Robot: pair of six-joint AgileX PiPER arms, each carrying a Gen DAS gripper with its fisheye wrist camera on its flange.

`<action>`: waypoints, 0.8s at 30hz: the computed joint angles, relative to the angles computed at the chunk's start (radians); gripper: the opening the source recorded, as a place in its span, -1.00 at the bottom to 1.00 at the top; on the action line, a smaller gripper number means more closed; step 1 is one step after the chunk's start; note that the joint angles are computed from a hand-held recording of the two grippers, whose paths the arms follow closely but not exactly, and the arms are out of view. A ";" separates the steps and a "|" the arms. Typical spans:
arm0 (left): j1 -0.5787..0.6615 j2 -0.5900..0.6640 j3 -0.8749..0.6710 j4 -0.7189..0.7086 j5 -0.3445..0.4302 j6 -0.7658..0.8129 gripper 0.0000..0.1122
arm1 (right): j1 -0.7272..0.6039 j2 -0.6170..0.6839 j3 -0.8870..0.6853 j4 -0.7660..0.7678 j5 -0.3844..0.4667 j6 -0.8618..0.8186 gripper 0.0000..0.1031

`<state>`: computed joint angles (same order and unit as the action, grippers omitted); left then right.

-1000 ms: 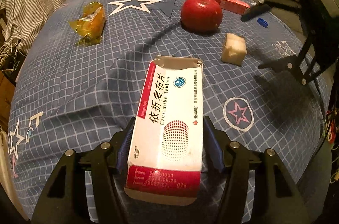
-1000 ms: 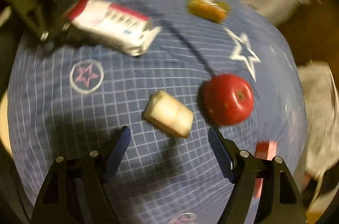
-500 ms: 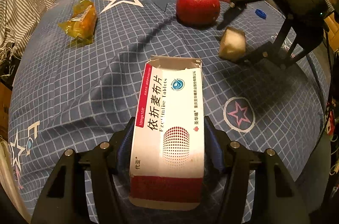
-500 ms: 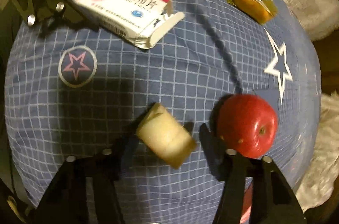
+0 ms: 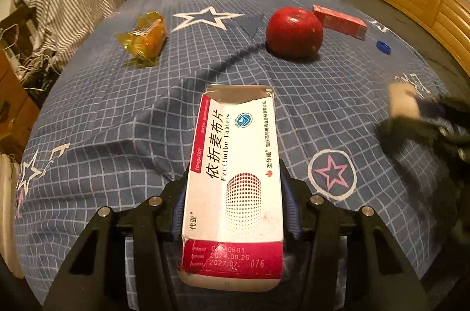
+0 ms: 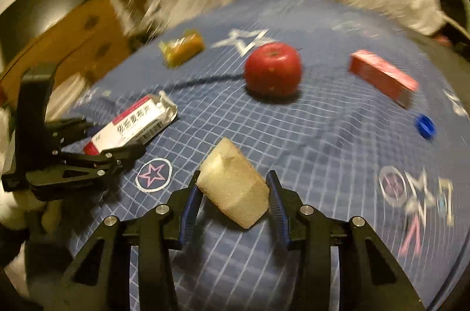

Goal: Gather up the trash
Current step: 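Carry the medicine box and beige sponge in both tools over the white bucket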

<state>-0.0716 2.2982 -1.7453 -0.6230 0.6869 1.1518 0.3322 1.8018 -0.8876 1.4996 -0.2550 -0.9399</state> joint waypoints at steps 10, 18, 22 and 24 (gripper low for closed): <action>0.029 -0.220 0.325 -0.445 -0.177 0.386 -0.14 | 0.218 -0.018 0.021 -0.020 -0.459 0.166 -0.13; 0.054 -0.405 0.534 -0.838 -0.175 0.736 -0.14 | 0.427 -0.122 0.005 0.157 -0.772 0.015 -0.12; 0.066 -0.467 0.601 -0.931 -0.150 0.827 -0.14 | 0.480 -0.158 0.000 0.202 -0.855 -0.009 -0.11; 0.070 -0.482 0.616 -0.935 -0.138 0.830 -0.14 | 0.509 -0.176 0.002 0.221 -0.896 -0.014 -0.11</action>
<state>-0.0012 1.8163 -1.1290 -1.5581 0.5494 1.9815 0.8413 1.6253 -0.8861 1.7206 -1.1509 -0.9538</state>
